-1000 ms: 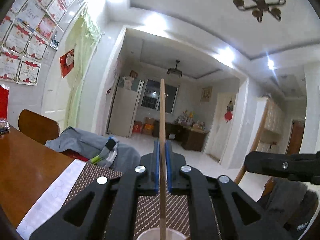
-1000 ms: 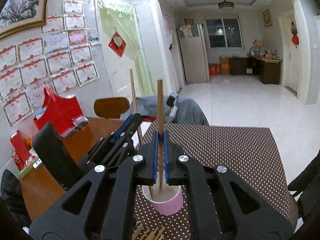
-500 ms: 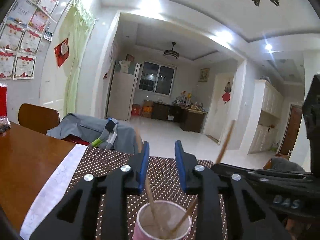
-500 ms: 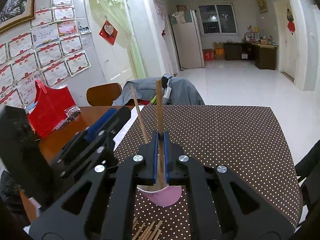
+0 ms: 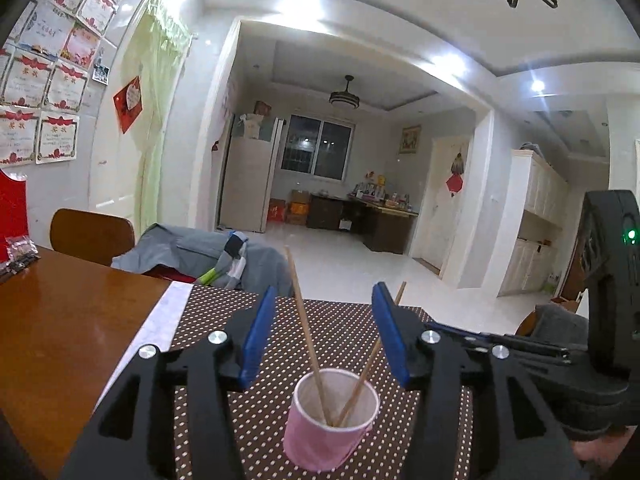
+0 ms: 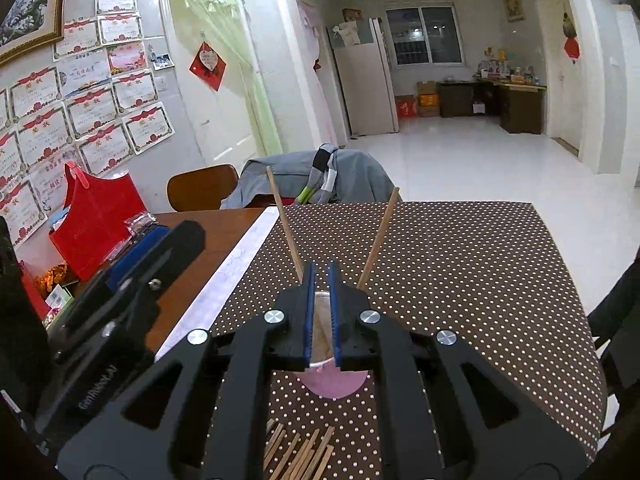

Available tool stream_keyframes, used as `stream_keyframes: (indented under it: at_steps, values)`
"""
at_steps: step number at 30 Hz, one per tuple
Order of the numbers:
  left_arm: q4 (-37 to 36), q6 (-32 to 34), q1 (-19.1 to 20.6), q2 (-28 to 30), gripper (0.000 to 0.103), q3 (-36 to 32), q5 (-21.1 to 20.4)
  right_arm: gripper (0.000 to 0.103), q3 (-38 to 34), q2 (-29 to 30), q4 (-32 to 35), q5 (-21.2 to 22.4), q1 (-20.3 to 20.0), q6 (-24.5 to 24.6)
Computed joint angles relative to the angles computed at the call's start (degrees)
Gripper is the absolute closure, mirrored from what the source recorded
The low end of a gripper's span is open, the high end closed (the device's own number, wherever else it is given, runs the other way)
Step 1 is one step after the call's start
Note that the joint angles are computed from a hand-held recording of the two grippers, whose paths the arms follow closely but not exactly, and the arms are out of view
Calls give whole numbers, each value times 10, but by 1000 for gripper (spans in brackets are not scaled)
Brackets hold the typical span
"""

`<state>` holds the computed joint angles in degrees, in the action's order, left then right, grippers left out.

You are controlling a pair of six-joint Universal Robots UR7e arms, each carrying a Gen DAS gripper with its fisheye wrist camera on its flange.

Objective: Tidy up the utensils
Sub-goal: 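Return both tools to the pile and close each on a chopstick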

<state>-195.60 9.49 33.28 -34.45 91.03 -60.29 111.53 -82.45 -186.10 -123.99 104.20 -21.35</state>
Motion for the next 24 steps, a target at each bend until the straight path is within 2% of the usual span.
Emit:
stream_keyframes:
  at_steps: [8,10,11,12,14,19,24]
  values:
    - [51,-31,-22,-70,52,76,27,94,51,-29,-14,-45,34,15]
    - [81,-45,-26,-94,52,100,27,87,70,-38,-18,-62,45,20]
    - [95,-49,-27,-103,52,109,27,77,79,-41,-19,-69,48,25]
    - [120,-55,-29,-116,51,119,27,69,91,-48,-18,-75,52,31]
    - [177,-75,-32,-138,51,136,37,59,110,-57,-20,-87,57,40]
    - [309,-119,-30,-171,51,160,54,59,156,-78,8,-109,59,83]
    - [458,-167,-12,-180,51,154,25,59,191,-95,72,-122,45,137]
